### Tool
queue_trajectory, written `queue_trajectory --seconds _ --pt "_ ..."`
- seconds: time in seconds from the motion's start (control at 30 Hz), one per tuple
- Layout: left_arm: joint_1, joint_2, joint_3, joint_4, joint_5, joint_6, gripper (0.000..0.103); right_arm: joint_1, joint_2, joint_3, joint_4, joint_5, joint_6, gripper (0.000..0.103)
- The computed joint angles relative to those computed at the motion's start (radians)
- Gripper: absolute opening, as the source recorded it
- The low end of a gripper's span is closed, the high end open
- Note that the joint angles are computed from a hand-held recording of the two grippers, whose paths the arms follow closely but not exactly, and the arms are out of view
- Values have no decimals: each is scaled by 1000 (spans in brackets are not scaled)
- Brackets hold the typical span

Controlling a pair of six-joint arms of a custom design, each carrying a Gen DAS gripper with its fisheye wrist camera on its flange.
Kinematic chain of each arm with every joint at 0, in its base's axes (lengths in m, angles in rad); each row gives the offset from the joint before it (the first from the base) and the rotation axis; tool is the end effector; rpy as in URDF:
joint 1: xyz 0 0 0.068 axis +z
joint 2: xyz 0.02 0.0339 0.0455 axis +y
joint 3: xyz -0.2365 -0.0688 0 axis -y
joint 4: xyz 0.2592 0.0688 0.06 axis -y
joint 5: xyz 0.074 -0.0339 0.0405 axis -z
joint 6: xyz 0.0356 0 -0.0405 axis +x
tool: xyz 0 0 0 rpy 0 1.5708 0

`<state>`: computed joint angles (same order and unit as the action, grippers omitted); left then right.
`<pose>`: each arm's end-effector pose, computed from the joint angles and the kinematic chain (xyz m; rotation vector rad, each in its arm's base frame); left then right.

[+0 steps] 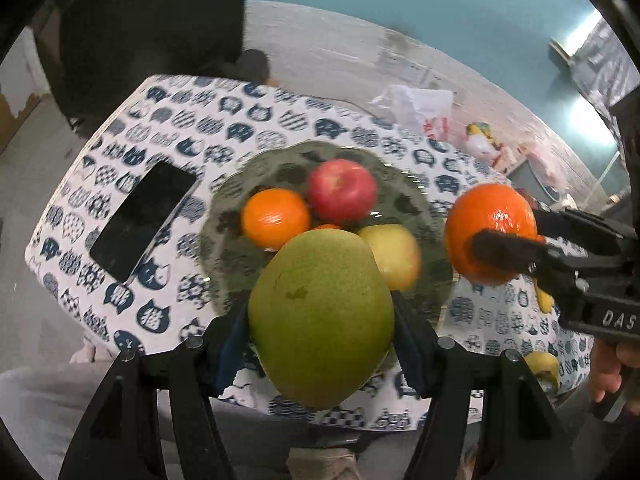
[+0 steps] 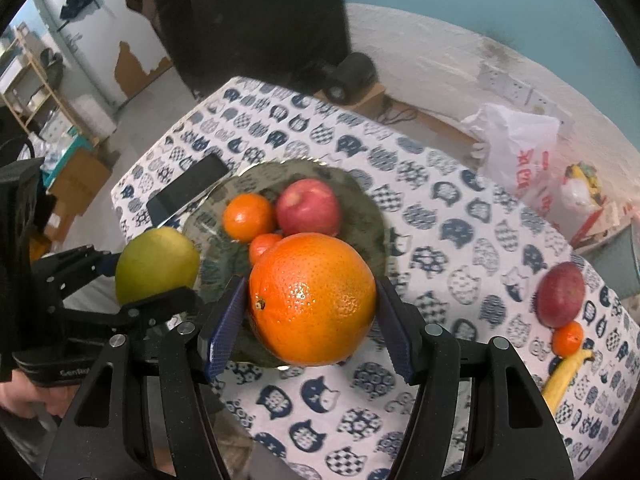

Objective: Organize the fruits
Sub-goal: 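Carry the pomelo in the left tool and orange in the right tool over the plate, then lower the pomelo and orange onto the plate and open both tools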

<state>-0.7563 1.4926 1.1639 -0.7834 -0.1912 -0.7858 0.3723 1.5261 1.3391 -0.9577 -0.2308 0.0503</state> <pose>0.2334 -0.2109 0.2247 -0.0992 2.6698 -0.2509 0.2953 0.1241 0.2616 -0.5072 2.6944 0.4350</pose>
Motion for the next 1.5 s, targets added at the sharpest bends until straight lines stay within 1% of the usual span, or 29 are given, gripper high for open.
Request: queue_trajectory --seconds 0.13,0.3,0.37,0.43,0.6,0.73,0.93,1.2,1.5 --pt "43 -30 -71 26 19 -2 67 47 56 2 13 -2 17 64" --pt "81 -28 -106 60 59 4 67 90 104 -10 23 2 26 64" --pt "89 -16 -105 71 70 10 67 95 113 -16 24 4 23 64" --pt "93 0 -98 77 76 14 67 90 116 -22 28 -17 25 64" --pt "113 49 -86 99 121 19 67 90 113 -31 32 -25 23 64" --pt "121 84 -74 86 134 11 67 90 109 -37 34 -28 21 64" --pt "128 92 -67 84 153 8 67 91 105 -40 32 -32 24 64" --pt "129 -2 -85 76 122 -17 69 103 96 -47 35 -36 33 64" --pt "108 -83 -118 25 110 -57 69 170 135 -52 63 -15 49 64"
